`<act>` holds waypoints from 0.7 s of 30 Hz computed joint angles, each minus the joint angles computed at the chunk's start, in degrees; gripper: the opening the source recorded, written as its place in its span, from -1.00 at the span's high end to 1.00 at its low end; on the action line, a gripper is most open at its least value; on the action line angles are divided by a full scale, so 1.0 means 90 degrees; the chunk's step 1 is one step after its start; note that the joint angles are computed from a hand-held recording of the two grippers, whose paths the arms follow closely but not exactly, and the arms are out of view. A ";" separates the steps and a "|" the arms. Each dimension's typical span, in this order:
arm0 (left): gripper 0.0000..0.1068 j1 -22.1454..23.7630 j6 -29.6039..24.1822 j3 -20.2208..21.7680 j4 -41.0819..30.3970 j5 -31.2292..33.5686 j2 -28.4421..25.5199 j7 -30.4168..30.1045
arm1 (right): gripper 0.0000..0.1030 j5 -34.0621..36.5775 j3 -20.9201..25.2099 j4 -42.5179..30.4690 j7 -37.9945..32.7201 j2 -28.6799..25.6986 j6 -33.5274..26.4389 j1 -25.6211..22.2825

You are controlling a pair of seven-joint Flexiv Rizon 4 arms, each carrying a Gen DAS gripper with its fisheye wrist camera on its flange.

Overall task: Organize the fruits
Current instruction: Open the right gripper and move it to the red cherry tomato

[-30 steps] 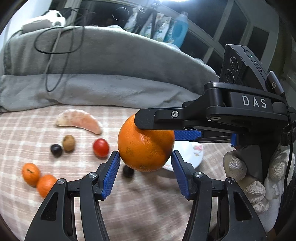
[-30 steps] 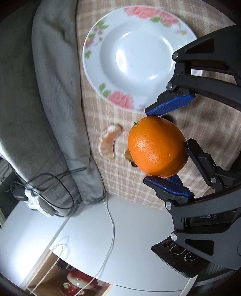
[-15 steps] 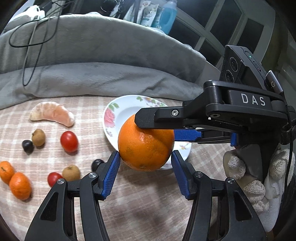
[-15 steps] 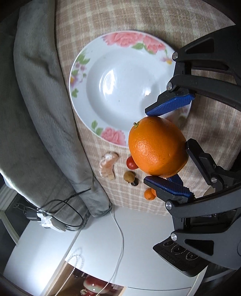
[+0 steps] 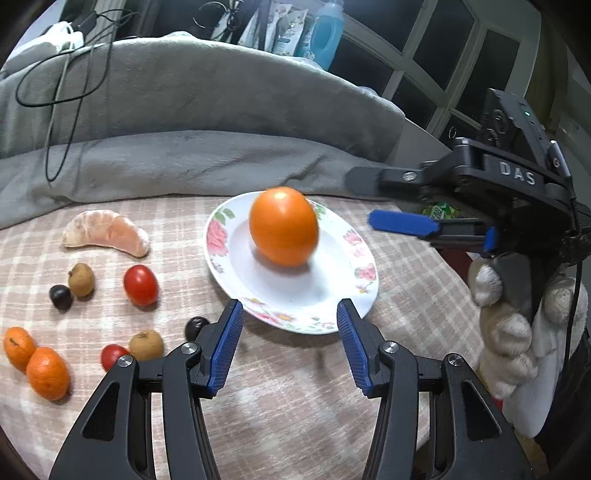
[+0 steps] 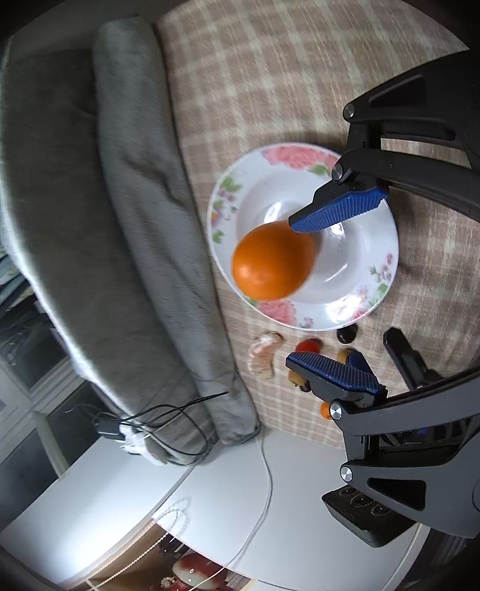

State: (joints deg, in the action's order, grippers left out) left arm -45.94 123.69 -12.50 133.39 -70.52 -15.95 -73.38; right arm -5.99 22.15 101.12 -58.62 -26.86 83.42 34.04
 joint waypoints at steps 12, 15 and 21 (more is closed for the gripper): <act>0.00 -0.0158 0.0656 -0.0347 0.0248 -0.1228 0.0285 0.0756 | -0.69 -0.1248 -0.1681 0.0834 0.1013 0.0393 0.1062 0.1216; -0.16 -0.0165 0.0852 -0.0446 0.0252 -0.1516 0.0308 0.0914 | -0.74 -0.1659 -0.2359 0.1056 0.1274 0.0502 0.1264 0.1746; -0.23 -0.0189 0.1125 -0.0565 0.0427 -0.1950 0.0452 0.1044 | -0.89 -0.2190 -0.3570 0.1341 0.1567 0.0633 0.1538 0.2744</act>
